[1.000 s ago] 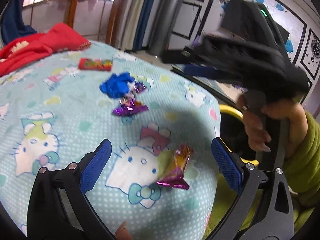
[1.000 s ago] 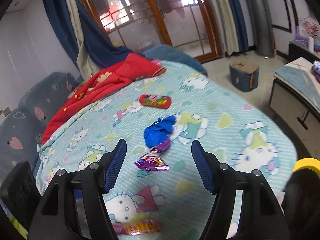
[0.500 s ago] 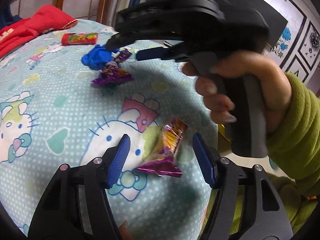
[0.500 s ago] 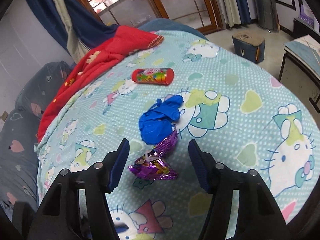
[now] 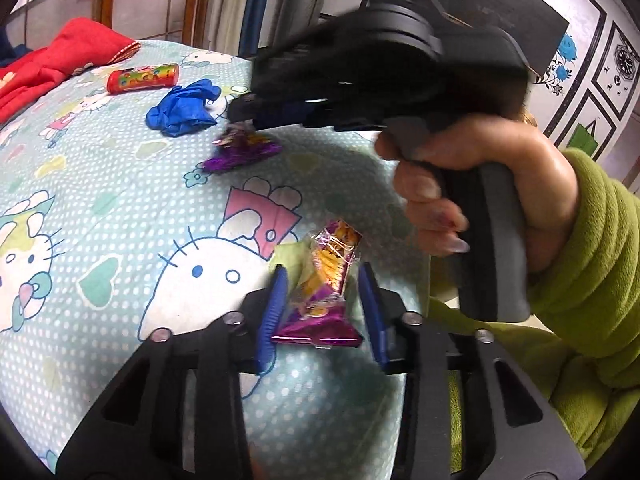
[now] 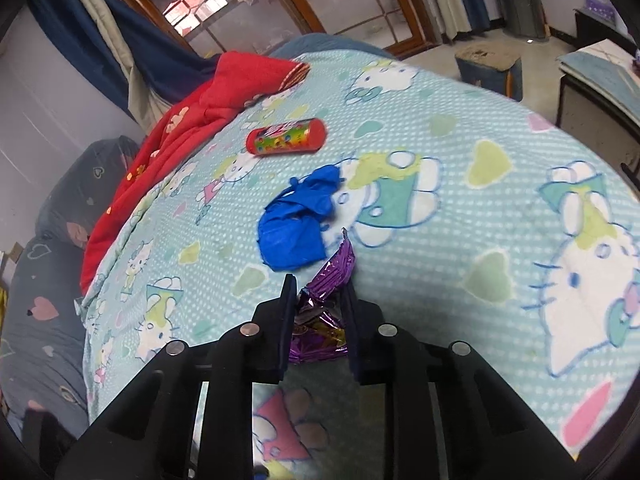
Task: Collect trash
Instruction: 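Grasp the orange-purple wrapper with the left tool while the right tool grasps the purple wrapper, then carry the orange-purple and purple wrappers in both tools over the yellow bin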
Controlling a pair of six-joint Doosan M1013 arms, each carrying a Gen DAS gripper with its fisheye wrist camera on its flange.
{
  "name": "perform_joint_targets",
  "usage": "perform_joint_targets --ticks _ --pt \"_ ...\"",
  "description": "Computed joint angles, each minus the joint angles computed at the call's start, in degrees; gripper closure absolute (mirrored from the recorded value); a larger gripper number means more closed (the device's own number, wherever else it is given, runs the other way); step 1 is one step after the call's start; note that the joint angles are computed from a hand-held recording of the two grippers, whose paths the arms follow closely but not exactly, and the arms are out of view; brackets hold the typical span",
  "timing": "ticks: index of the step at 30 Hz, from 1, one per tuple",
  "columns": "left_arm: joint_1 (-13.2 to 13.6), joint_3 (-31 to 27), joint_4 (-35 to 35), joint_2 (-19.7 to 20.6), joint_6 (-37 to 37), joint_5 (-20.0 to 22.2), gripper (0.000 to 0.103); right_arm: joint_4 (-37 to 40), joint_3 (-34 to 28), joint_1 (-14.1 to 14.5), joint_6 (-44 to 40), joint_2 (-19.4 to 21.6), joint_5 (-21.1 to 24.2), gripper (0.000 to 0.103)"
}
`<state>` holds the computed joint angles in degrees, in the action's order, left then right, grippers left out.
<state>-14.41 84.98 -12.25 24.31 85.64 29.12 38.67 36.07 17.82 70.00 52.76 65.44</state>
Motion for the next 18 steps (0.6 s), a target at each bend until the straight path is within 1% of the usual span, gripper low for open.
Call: perform_joint_targets --ticks 3,9,12,15,18 --pt "0.0 0.0 0.4 0.0 -0.3 0.2 0.078 0.0 3.6 -0.8 -0.6 -1.9 -3.2 0.082" --pt "-0.9 0.3 4.3 -0.4 -3.5 -0.2 0.079 0.8 9.6 -2.2 -2.4 -5.0 -8.2 0.083" --pt "-0.8 0.0 5.0 -0.2 -3.6 -0.4 0.079 2.0 11.5 -3.0 -3.4 -6.0 -9.4 0.083" --pt "-1.2 0.3 6.6 -0.5 -4.8 -1.8 0.079 3.5 13.3 -3.8 -4.3 -7.1 -10.9 0.083" --pt "-1.3 -0.1 7.9 -0.3 -5.7 -2.6 0.079 3.9 13.5 -4.4 -4.1 -7.6 -11.9 0.083"
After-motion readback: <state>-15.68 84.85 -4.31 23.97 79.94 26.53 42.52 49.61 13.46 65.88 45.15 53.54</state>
